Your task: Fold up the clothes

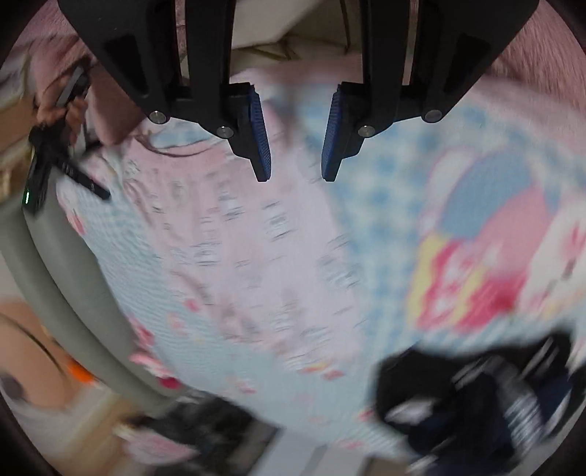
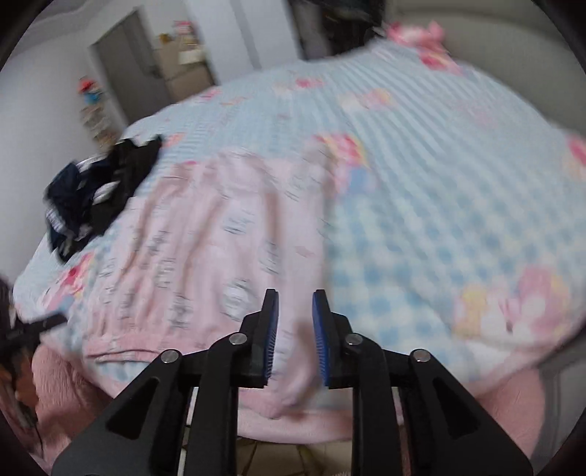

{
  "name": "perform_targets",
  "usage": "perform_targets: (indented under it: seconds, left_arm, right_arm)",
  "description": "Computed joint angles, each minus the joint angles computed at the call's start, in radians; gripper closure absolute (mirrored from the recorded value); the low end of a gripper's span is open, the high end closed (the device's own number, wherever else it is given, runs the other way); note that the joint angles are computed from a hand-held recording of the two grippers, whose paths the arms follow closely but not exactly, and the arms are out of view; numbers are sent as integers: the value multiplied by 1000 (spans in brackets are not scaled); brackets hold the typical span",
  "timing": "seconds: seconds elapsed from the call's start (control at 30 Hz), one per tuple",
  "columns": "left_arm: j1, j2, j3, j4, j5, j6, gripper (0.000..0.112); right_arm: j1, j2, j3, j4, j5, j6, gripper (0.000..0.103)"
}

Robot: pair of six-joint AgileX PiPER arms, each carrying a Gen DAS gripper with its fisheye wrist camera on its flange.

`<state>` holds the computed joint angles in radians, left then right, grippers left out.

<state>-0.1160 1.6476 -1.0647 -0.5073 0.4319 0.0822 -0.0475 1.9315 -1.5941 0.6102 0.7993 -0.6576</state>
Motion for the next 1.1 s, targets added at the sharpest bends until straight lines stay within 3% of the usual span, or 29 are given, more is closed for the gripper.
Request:
perform_targets:
  seconds: [0.07,0.13,0.2,0.33,0.4,0.6,0.8,0.87,0.9,0.93,0.97,1.1]
  left_arm:
    - [-67,74,-94,131,44,-65,81]
    - [-114,175,-200,173,124,-94,74]
    - [-150,231,-246,209,153,-102,74]
    - [-205,283,-287,336,168,-182,66]
    - [-211,295,-293,374,175,-205,65]
    - [-246,298,-307,493,205,-238,65]
    - [-236,323,-333,512,211,-246,63]
    - [-249,344,-361,558,223,-283,66]
    - [-254,348,-368,574,226,-296,75]
    - [-261,342,-365,593,222,-314,78]
    - [-269,333,-357,625,214,-346,90]
    - [-234,286,-309,526,185,-271,94]
  right_arm:
    - [34,16,-24,44,67,-99,80]
    - [89,34,-18,-10,108,-134,80]
    - [147,54,-7,-79,127,-136,80]
    - [208,134,-24,-124,105,-76,79]
    - [220,177,-56,-135,119,-66,71]
    - [256,144,-14,-196,60,-74,68]
    - [235,121,22,-180,18,-96,65]
    - [242,144,11,-173,3,-90,65]
    - [251,151,7,-182,-2,-81,67]
    - [256,152,6,-182,-5,-80,72]
    - [253,141,12,-163,-2,-95,80]
    - [233,126,0,-98,57,-124,86]
